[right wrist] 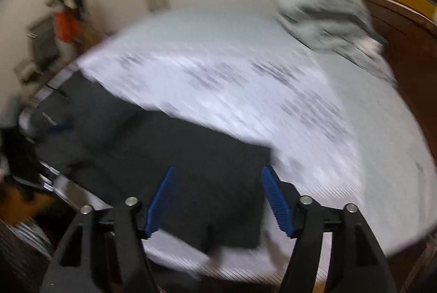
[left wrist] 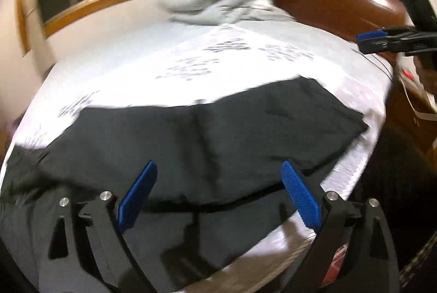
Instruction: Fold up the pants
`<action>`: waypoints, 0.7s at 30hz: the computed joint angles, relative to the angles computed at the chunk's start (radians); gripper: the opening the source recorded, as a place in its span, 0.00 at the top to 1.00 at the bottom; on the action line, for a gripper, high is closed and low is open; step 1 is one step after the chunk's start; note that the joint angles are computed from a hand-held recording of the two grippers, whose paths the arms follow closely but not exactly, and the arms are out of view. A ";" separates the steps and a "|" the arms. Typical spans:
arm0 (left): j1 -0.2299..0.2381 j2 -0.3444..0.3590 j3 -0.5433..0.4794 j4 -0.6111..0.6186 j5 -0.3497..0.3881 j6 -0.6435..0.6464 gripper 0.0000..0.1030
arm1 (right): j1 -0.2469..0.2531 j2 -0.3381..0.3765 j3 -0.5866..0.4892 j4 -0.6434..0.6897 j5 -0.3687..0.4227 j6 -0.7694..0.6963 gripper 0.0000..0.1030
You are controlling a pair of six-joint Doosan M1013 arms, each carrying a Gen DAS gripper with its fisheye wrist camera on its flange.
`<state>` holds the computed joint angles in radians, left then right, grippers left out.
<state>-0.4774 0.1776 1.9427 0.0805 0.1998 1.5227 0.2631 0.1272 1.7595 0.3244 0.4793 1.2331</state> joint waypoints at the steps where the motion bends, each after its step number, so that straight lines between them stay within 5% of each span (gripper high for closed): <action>1: 0.021 -0.013 0.003 0.070 0.015 -0.101 0.10 | 0.013 0.028 -0.035 0.104 0.008 -0.105 0.33; 6: 0.109 -0.044 0.008 0.587 0.129 -0.741 0.09 | 0.121 0.236 -0.301 0.300 0.123 -0.321 0.33; 9: 0.175 -0.045 0.005 0.663 0.262 -0.893 0.09 | 0.189 0.412 -0.558 0.308 0.301 -0.266 0.33; 16: 0.314 -0.056 0.035 0.576 0.278 -0.956 0.09 | 0.332 0.738 -1.089 -0.035 0.558 0.047 0.34; 21: 0.361 -0.037 0.036 0.479 0.301 -0.878 0.09 | 0.380 0.851 -1.250 -0.191 0.652 0.135 0.38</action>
<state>-0.1166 0.1403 1.9790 0.5599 0.5004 0.6451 0.6429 0.9786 0.5097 0.1334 1.1311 1.3686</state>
